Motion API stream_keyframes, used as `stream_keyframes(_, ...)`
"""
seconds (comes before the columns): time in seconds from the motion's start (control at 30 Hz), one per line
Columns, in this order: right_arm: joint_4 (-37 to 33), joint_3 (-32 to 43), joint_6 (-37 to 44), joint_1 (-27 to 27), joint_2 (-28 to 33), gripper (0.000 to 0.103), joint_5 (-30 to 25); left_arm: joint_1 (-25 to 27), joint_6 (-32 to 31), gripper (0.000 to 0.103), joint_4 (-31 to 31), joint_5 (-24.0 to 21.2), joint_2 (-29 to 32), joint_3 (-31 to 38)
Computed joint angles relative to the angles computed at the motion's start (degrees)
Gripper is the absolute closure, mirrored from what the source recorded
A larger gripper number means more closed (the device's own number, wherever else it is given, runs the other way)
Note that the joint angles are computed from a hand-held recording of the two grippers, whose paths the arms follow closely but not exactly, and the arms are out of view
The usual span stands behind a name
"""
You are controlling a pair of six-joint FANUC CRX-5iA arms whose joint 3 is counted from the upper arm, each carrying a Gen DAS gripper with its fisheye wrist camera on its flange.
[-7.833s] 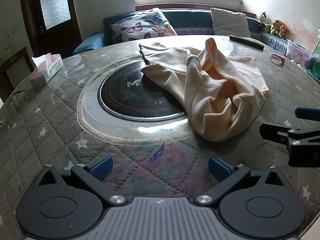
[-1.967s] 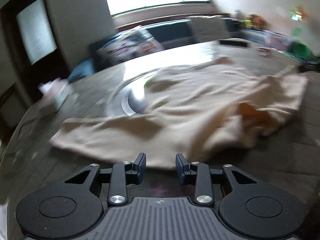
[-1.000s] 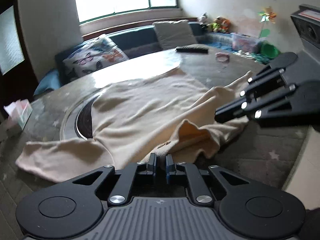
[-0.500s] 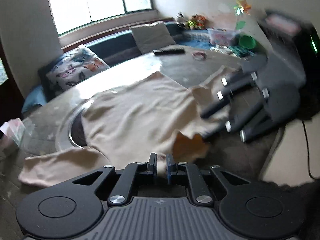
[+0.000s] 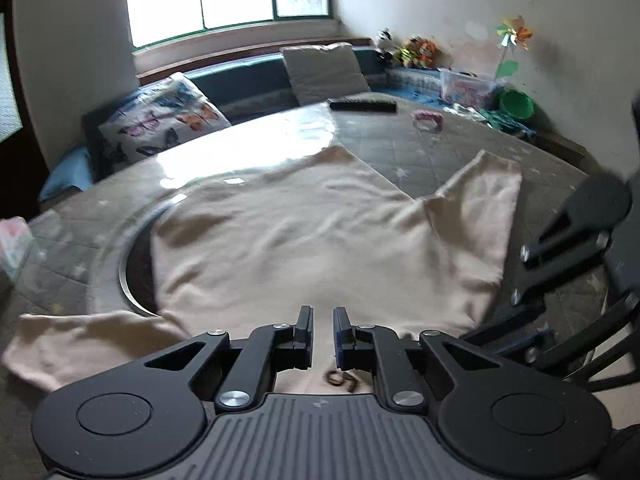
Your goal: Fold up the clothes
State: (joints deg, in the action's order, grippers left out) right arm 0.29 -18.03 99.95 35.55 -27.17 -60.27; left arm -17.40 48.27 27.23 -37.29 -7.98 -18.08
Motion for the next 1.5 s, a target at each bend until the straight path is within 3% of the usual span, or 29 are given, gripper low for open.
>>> stream_keyframes(0.13, -5.6, 3.8, 2.9, -4.2, 0.6, 0.093, -0.8, -0.5, -3.2, 0.090, 1.5, -1.8, 1.5, -0.2)
stream_keyframes(0.23, -4.1, 3.7, -0.4, -5.5, 1.5, 0.092, 1.5, -0.5, -5.4, 0.090, 2.4, -3.3, 1.8, -0.5)
stream_keyframes(0.37, -5.0, 5.1, -0.5, -8.2, 5.3, 0.091, -0.1, 0.1, -5.2, 0.085, 2.6, -3.1, 2.0, 0.4)
stream_keyframes(0.43, -7.1, 6.3, 1.2, -10.1, 6.8, 0.087, -0.8, 0.5, -2.4, 0.074, 0.4, -1.4, 2.6, 2.1)
stream_keyframes(0.6, -8.1, 9.3, 0.7, -14.1, 9.3, 0.083, 1.3, 1.3, 12.4, 0.072, -10.7, 0.1, 7.8, 11.8)
stream_keyframes(0.77, -3.9, 11.1, -4.0, -16.7, 13.4, 0.078, 6.7, 1.7, 23.9, 0.070, -19.1, -0.4, 15.2, 21.6)
stream_keyframes(0.93, -1.6, 14.5, -9.5, -20.9, 19.6, 0.072, 11.1, 1.9, 27.8, 0.055, -22.3, -2.0, 22.3, 29.8)
stream_keyframes(1.03, -1.7, 16.6, -11.7, -22.9, 22.9, 0.072, 12.4, 2.0, 28.9, 0.053, -23.6, -4.0, 26.2, 34.4)
stream_keyframes(1.17, -2.1, 18.3, -13.6, -24.8, 25.9, 0.071, 14.1, 3.1, 27.7, 0.052, -19.8, -5.8, 29.7, 37.2)
stream_keyframes(1.2, -2.3, 18.7, -13.8, -25.2, 26.5, 0.071, 14.5, 3.5, 25.9, 0.054, -17.7, -5.6, 30.0, 36.9)
stream_keyframes(1.27, -2.7, 19.4, -14.3, -25.7, 27.6, 0.071, 14.9, 3.7, 23.8, 0.067, -15.5, -5.6, 30.2, 36.4)
stream_keyframes(1.3, -2.7, 19.7, -14.9, -25.9, 28.0, 0.071, 15.1, 3.9, 21.6, 0.085, -13.3, -5.3, 30.2, 35.6)
stream_keyframes(1.33, -2.8, 19.9, -15.1, -26.0, 28.2, 0.071, 15.1, 3.9, 21.3, 0.095, -12.9, -5.1, 29.9, 35.3)
stream_keyframes(1.5, -2.4, 19.9, -15.8, -26.5, 29.0, 0.071, 16.1, 2.7, 13.7, 0.098, -7.9, 0.6, 25.4, 28.2)
